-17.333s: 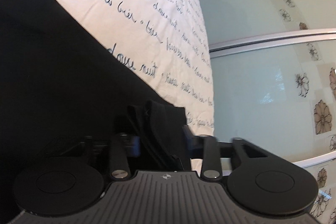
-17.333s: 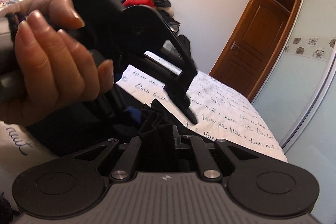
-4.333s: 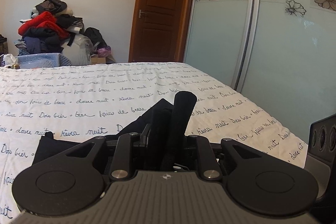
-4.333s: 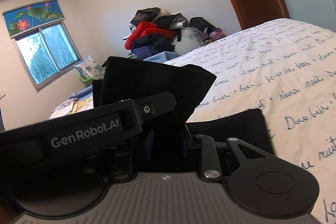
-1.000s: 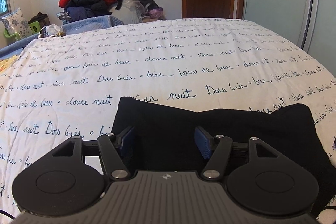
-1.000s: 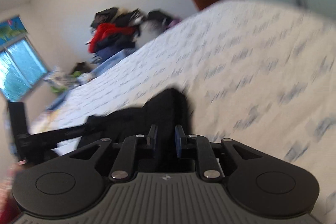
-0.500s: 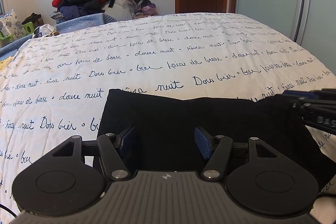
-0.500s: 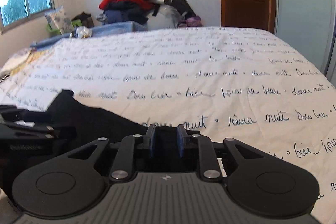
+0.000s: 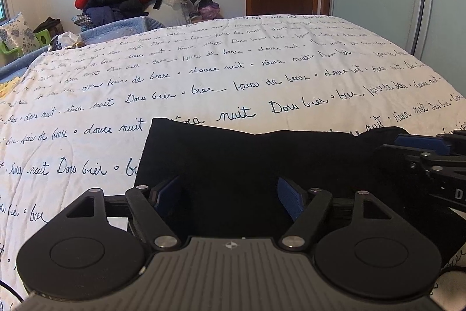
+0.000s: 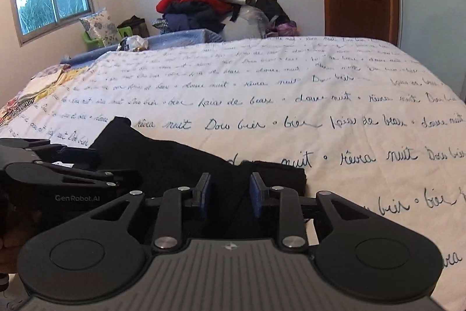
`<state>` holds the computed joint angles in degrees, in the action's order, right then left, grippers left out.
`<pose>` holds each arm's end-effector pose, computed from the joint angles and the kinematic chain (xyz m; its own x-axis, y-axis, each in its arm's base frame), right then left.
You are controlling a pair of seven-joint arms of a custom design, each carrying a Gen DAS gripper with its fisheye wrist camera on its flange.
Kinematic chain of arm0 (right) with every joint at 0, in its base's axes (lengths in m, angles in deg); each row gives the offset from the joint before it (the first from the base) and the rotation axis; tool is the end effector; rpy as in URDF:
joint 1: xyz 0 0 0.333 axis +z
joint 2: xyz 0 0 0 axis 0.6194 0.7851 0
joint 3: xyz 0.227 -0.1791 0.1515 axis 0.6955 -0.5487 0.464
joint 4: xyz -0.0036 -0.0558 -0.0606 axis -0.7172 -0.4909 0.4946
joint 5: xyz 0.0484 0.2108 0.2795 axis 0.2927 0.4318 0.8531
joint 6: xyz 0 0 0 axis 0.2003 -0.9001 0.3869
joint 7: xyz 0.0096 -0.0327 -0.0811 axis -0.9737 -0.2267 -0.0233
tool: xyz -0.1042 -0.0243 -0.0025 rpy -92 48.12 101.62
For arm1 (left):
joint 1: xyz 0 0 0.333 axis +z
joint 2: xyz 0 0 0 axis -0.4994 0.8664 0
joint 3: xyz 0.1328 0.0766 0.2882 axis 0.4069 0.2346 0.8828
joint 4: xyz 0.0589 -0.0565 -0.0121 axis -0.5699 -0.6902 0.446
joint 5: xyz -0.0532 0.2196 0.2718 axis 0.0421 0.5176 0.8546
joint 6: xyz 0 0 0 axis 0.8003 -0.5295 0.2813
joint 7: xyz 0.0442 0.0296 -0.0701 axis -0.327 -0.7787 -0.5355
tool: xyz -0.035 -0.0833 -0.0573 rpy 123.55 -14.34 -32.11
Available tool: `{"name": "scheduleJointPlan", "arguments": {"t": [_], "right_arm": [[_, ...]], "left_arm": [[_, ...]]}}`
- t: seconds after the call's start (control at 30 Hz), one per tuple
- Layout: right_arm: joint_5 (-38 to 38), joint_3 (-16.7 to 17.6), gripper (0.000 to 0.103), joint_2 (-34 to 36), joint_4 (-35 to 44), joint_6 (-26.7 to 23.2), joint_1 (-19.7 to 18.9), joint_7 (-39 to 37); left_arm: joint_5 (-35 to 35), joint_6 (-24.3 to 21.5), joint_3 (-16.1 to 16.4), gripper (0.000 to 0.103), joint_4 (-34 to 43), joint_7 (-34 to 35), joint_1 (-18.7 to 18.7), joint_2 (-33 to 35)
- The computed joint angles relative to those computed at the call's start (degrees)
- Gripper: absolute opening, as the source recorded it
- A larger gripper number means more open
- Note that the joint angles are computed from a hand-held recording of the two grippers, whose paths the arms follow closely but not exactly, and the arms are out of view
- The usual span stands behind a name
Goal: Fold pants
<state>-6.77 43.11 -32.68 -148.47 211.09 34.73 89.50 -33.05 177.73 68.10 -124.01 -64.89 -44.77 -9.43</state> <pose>0.7156 0.0338 0.5021 0.5888 -0.7950 -0.1457 -0.5183 -0.2330 -0.8228 0.6187 -0.2176 0.4915 0.1941 -0.9786 -0.0682 -0.6482 -0.0757 -0.7577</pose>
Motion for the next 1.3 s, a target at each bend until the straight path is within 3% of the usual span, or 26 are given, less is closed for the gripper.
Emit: {"name": "scheduleJointPlan", "arguments": {"t": [0.1,0.13,0.33,0.5,0.77,1.07,1.2,1.3], "right_arm": [[1.32,0.13,0.053,-1.37,-2.03,0.72,-0.67,-1.44],[1.85,0.09,0.055,-1.79,-2.79,0.92,-0.93,-2.08],[1.61,-1.45,0.055,-1.35,-2.8,-1.14,-1.53,0.96],[0.99,-1.71,0.06,1.14,1.15,-8.44,-3.74,5.86],[1.67,-1.27,0.061,3.84,4.83,-14.84,-5.59,10.74],[1.92,-0.75,0.065,6.05,8.0,-20.57,-7.11,13.59],[1.64,-0.66,0.069,6.02,7.85,-21.61,-7.07,12.6],[1.57,-0.59,0.069,6.85,9.22,-23.37,-7.33,13.03]], "left_arm": [[0.5,0.11,0.12,0.076,-0.87,-0.51,-0.01,-0.79],[0.78,0.15,0.1,0.077,-1.26,-0.58,0.03,-1.11],[4.85,2.23,0.16,0.08,-5.71,-1.86,0.98,-4.47],[6.26,5.04,-0.39,0.082,-10.71,-3.69,3.8,-8.22],[1.77,3.81,-1.64,0.086,-13.69,-4.06,6.83,-10.37],[-2.45,5.61,-2.12,0.086,-14.8,-2.81,7.91,-10.64],[-5.47,7.72,-2.29,0.086,-15.33,-0.67,8.42,-10.51],[-12.03,11.83,-2.82,0.086,-16.75,4.5,9.88,-10.43]]}}
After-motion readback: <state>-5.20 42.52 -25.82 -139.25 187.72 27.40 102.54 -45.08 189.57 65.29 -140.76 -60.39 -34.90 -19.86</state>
